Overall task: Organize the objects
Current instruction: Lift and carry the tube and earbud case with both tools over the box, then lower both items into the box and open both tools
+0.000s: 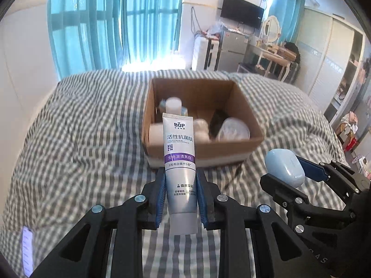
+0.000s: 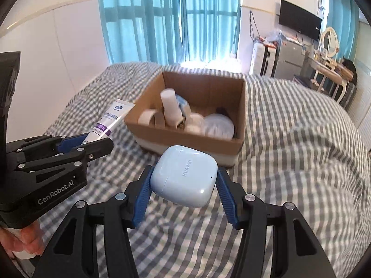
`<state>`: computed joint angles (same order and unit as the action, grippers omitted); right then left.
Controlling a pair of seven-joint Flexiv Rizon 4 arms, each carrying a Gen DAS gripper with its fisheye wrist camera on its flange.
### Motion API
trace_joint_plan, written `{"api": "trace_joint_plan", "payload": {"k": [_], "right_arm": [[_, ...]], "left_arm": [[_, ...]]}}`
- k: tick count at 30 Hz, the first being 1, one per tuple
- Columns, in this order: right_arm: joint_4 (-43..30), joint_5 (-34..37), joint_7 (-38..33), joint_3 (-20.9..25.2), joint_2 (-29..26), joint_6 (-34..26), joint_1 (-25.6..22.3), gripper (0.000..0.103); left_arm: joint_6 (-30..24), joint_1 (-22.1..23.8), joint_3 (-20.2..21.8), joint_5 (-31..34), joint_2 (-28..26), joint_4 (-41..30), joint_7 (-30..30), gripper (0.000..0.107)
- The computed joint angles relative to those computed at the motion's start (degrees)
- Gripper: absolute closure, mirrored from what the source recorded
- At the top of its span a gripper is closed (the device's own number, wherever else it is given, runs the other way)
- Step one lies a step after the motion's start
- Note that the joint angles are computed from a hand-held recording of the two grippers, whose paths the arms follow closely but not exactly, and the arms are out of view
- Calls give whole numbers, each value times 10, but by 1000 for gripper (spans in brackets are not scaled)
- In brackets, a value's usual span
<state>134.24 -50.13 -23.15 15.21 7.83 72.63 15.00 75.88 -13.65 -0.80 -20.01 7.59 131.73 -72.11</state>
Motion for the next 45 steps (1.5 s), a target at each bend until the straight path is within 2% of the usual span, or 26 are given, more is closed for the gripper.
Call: {"api": "trace_joint_plan", "payload": {"k": [10,17,25,33,36,41,45], "right_arm": [[-95,3,-44,-43,-68,24,-8,49],[-166,14,-69,-79,-135,31,0,49],[-227,81,-116,-112,-218,39,17,49],[-260,141,-155,-137,-276,41,29,49],[-262,142,-154,-155,-287,50,39,49],[-255,141,-146,-170,-289,73,46,48],[-253,157,-154,-166,-285,75,45,48]], "left_arm": [[-8,22,-16,-14,-85,-117,26,82],[-28,40,-25,25,-158,-205,6,82],[-44,54,-53,13,-255,-282,38,82],[-38,73,-92,-29,-312,-315,106,82],[-39,73,-96,-35,-325,-321,124,82],[-23,91,-125,-73,-326,-305,166,82],[-21,79,-111,-68,-319,-299,169,81]]}}
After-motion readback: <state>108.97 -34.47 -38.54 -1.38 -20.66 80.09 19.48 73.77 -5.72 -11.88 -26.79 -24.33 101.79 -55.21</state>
